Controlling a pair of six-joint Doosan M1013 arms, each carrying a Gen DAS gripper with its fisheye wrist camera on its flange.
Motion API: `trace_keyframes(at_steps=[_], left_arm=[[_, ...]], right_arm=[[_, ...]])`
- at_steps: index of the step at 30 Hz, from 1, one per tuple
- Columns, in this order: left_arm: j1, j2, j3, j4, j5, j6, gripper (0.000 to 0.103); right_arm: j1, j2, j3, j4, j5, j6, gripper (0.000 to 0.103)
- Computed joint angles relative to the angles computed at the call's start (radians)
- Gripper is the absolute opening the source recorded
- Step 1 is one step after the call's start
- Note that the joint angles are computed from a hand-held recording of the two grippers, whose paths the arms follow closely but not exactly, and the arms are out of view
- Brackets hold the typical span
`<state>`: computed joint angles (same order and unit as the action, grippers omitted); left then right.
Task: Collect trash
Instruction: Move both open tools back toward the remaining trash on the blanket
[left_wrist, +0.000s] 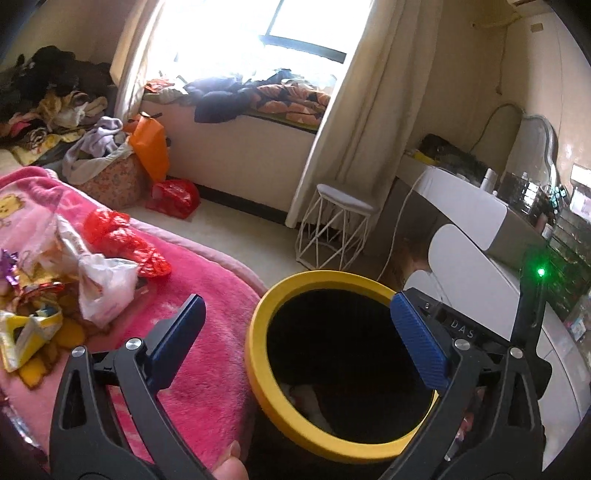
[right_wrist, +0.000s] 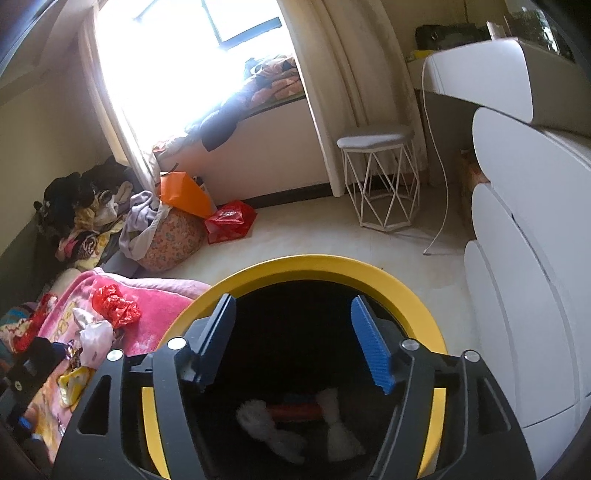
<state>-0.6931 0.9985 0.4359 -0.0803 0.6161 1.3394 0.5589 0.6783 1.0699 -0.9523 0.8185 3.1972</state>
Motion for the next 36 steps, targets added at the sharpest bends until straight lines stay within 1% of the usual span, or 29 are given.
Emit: trace_keyframes(at_steps=[6,9,12,16,26,33,36], left_arm=[[0.001,-0.058,0.106,0.092,-0.063,-0.082,0.092],[0.003,-0.08,0.145,0.141,-0.08,-0.128,0.092],[0.001,-0.102,0.182,0.225,-0.096,-0.188,0.092],[0.002,-0.126,0.223,0.298,-0.12,-0.247,0.092],[0.01,-0.174,0.304,0.443,-0.161,-0.394,0.092],[0.014,-0.209,0.367,0.619,-0.178,-0.545,0.092],[0.018,-0.221,0.388,0.662,-0.18,-0.589,0.092]], right_arm=[[0.011,0.006,-0.019,-0.023,0.0,-0.02,0.074],[0.016,0.011,-0.032,-0.025,-0.005,-0.034,0.074],[0.02,0.013,-0.04,-0.032,-0.012,-0.045,0.074],[0.026,0.016,-0.049,-0.05,-0.023,-0.048,0.075],[0.047,0.021,-0.073,-0.091,-0.068,-0.062,0.077],[0.066,0.041,-0.116,-0.1,-0.099,-0.131,0.079],[0.07,0.052,-0.14,-0.082,-0.11,-0.173,0.08]])
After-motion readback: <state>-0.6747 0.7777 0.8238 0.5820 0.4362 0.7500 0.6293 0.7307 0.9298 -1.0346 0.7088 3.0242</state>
